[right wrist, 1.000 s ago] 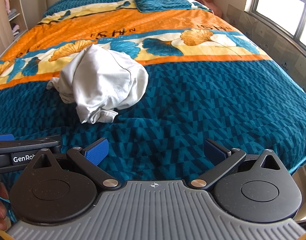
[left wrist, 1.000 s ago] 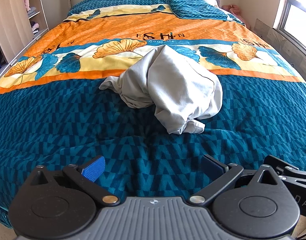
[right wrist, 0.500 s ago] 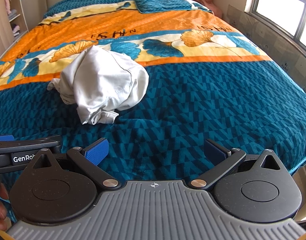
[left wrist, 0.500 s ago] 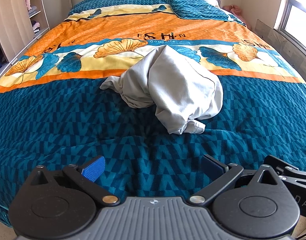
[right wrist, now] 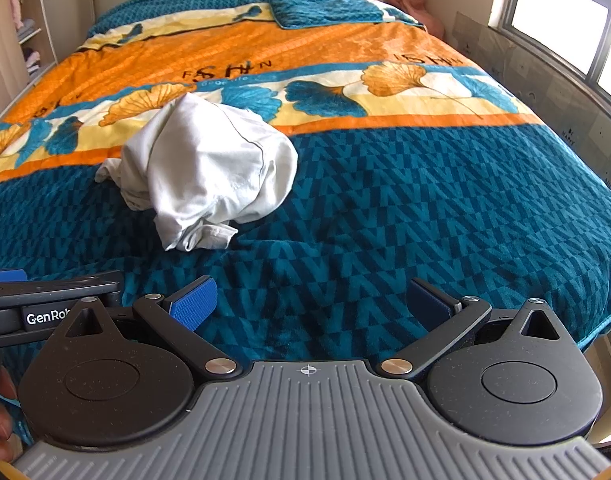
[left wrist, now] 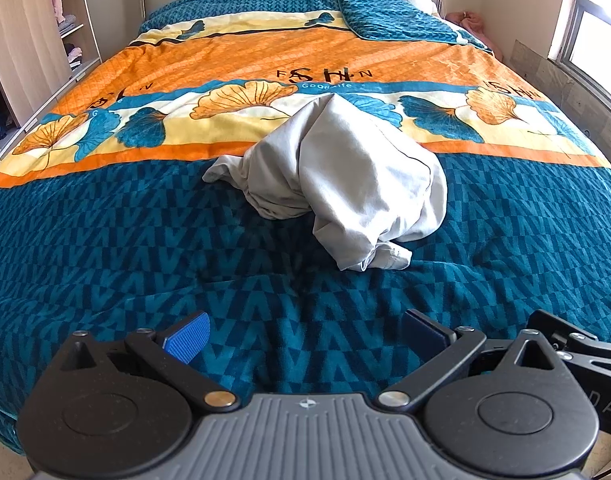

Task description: Fold clothes

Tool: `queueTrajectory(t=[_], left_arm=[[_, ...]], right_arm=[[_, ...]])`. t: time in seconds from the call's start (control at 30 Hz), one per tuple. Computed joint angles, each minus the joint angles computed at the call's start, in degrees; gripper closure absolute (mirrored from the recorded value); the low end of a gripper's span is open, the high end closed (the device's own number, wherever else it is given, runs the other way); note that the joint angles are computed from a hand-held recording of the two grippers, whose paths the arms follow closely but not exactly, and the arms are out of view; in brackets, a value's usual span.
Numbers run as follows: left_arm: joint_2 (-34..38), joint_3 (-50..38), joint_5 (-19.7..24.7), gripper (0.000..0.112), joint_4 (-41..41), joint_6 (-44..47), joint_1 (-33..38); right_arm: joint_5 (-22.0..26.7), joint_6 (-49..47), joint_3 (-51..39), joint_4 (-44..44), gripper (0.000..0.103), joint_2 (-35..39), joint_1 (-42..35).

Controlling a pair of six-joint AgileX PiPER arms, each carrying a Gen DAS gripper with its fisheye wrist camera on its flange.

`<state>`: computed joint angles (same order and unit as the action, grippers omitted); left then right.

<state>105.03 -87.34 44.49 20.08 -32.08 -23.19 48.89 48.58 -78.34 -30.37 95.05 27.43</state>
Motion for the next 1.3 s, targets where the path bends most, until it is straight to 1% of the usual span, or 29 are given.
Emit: queueTrajectory(t=[0.2, 0.4, 0.5, 0.6, 0.7, 0.73, 0.83, 0.87, 0.93, 1.0, 1.03, 1.07, 1.1, 1.13, 1.2, 1.23, 1.27, 1.3], left_arm=[[0.3, -0.2, 0.1, 0.01, -0.8, 0.0, 0.7], [1.1, 0.2, -1.2, 0.01, -3.4, 0.9, 2.5], [1.7, 0.6, -1.6, 0.009, -3.1, 0.3, 3.3], [2.5, 0.3, -2.1, 0.009, -7.2, 3.0, 5.9], [2.8, 0.8, -3.5, 0.009, -4.9, -0.8, 7.2], [3.0, 0.9, -3.9, 0.009, -3.4, -2.2, 7.4], [3.8, 0.8, -5.3, 0.009, -3.0, -1.8, 8.7], [4.1, 0.6, -5.1, 0.009, -2.8, -1.5, 9.0], [4.4, 1.0, -5.2, 0.009, -1.9, -1.2, 9.8], [5.0, 1.0, -4.5, 0.009, -4.1, 1.7, 11.4], [5.3, 1.0, -4.3, 0.01, -5.6, 3.3, 12.2], [5.2, 1.7, -5.0, 0.01, -6.6, 4.1, 12.9], [4.8, 3.1, -6.6, 0.01, -6.9, 3.9, 13.4], [4.3, 4.5, -8.3, 0.009, -7.0, 3.3, 13.8], [3.6, 5.8, -10.0, 0.009, -8.2, 3.9, 14.5], [3.2, 6.2, -10.5, 0.009, -10.2, 5.4, 15.0], [2.8, 6.5, -10.8, 0.009, -12.6, 7.5, 15.6], [2.3, 6.8, -11.3, 0.009, -13.6, 8.5, 15.9]], right_arm=[[0.1, -0.3, -0.9, -0.1, 0.0, 0.8, 0.4], [-2.0, -1.0, -1.8, 0.9, 0.0, 2.3, -0.6], [-3.3, -1.2, -2.9, 1.2, 0.0, 3.6, -1.6], [-5.9, -3.1, -4.7, 3.4, 0.0, 5.4, -3.5], [-9.2, -6.3, -7.0, 6.5, 0.0, 8.5, -5.3], [-11.5, -6.3, -6.9, 6.4, 0.0, 9.5, -5.4], [-22.3, -5.8, -4.8, 3.3, 0.0, 12.4, -5.2], [-24.8, -6.4, -5.1, 2.4, 0.0, 14.0, -4.9], [-26.7, -9.2, -8.2, 3.6, 0.0, 18.1, -4.2], [-28.1, -13.0, -11.8, 6.5, 0.0, 22.4, -3.7], [-27.8, -15.9, -14.2, 9.5, 0.0, 24.6, -3.4], [-27.3, -19.4, -16.8, 12.8, 0.0, 26.9, -3.3], [-26.4, -22.4, -19.5, 15.3, 0.0, 29.1, -3.0], [-24.6, -23.3, -22.8, 15.5, 0.001, 31.6, -2.5], [-17.1, -22.2, -30.3, 12.3, 0.019, 36.2, -1.1], [-12.9, -23.0, -34.4, 12.0, 0.045, 38.5, -0.5], [-9.8, -25.4, -37.6, 14.0, 0.082, 40.2, -0.6], [-9.1, -28.2, -38.6, 18.2, 0.1, 40.4, -1.4]])
